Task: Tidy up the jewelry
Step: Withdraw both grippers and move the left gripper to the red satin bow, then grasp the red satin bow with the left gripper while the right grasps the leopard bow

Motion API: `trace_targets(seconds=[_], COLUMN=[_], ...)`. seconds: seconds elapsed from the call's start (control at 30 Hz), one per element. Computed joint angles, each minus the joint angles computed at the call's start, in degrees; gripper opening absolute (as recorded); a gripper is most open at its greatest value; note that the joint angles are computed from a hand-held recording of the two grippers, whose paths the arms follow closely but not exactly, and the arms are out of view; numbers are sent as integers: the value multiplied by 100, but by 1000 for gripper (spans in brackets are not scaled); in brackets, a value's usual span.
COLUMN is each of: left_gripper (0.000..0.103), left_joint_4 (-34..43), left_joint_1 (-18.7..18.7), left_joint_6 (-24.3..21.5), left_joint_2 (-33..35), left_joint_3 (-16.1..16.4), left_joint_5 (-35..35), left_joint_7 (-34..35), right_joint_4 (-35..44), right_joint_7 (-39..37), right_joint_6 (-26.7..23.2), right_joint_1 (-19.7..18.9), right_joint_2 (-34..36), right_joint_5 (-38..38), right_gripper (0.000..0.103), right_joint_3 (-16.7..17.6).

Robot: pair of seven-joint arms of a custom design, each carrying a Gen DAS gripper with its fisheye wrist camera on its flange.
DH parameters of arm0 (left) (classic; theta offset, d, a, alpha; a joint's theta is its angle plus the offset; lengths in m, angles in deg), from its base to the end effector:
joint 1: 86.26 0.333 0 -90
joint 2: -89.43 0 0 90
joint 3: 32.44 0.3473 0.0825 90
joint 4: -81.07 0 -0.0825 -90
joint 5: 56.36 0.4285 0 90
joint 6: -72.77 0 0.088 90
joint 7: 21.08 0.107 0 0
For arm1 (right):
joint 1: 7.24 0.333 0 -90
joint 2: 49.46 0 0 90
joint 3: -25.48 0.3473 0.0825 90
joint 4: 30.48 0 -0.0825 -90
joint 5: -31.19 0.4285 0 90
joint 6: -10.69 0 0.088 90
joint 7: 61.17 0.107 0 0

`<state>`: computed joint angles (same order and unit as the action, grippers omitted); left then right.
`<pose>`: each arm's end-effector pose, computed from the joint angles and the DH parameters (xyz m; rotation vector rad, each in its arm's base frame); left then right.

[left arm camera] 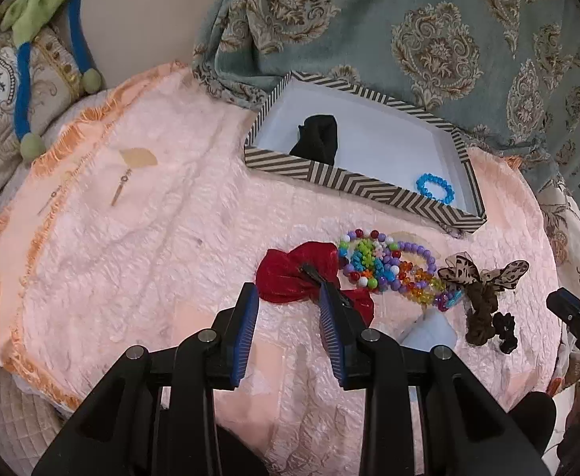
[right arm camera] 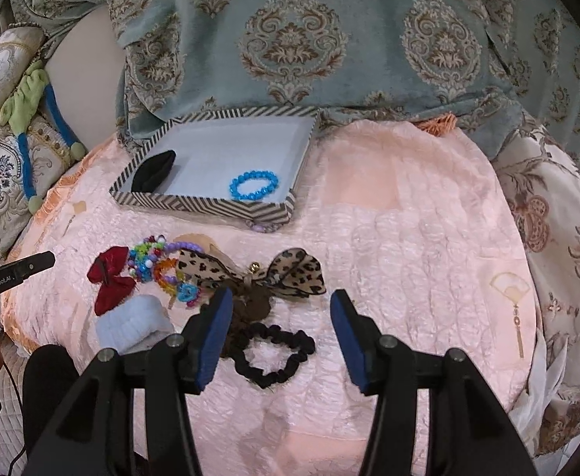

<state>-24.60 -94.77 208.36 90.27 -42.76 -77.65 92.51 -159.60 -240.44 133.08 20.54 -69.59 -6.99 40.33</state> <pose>0.6149 -0.2136 0.5866 -1.4145 2.4972 -0.8540 0.3825 0.3309 0.5472 -1.2843 2.2612 -0.7676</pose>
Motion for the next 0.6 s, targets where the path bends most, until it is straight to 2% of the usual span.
trace_targets(seconds=[0.6], left_gripper=[16], left_joint_4=[-126], left_joint_1=[-30], left_joint_6=[227], left_joint_2=[-150], left_joint_3=[-30], left_joint_5=[-38], left_joint_7=[69], right_joint_4=[-25], right_joint_7=[92], right_joint_6=[170], right_joint_1=[-4], right_joint_2=[0], right_joint_5=[-23], right_gripper=[56], right_joint_3=[0])
